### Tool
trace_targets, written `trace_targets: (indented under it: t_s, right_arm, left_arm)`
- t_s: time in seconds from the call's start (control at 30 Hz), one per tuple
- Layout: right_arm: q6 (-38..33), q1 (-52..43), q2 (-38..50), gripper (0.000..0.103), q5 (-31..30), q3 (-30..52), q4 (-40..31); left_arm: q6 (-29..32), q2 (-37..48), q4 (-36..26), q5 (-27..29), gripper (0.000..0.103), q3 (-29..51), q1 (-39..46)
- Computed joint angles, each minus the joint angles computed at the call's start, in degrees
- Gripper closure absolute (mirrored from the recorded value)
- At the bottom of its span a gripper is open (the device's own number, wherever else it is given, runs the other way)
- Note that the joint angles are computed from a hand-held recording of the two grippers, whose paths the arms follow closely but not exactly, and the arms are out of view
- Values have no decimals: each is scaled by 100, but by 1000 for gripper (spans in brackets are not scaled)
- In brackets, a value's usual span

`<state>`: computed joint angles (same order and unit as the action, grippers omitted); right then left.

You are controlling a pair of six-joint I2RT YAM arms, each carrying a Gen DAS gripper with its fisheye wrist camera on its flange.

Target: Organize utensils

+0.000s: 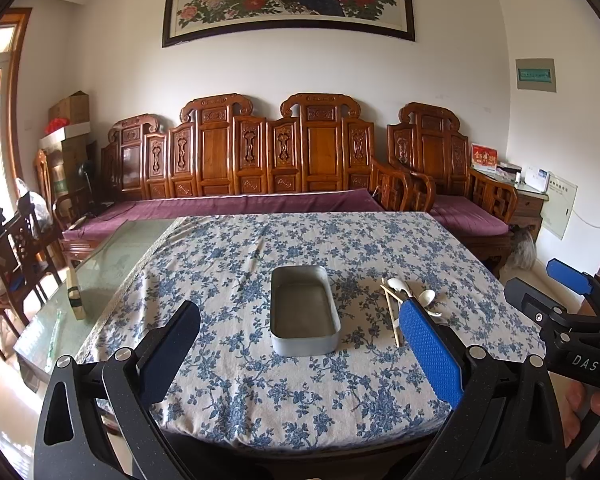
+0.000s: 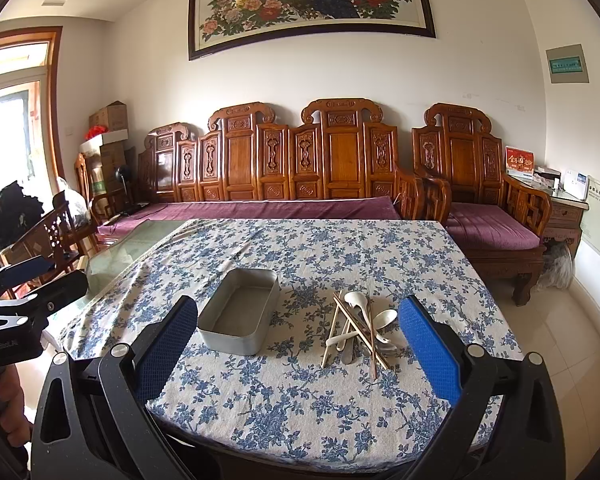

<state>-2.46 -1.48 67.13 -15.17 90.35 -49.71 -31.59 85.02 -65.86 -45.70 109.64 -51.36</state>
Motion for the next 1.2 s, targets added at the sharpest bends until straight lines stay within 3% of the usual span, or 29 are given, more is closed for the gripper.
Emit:
trace_targets:
  t_s: [1.0, 1.2]
  right_arm:
    - [19, 16, 10, 2, -1, 34, -23]
    - [-18, 40, 172, 2, -36, 302, -229]
  left_arm:
    - [-32, 133, -198, -59, 6, 312, -91]
    - [9, 147, -120, 244, 6, 213, 100]
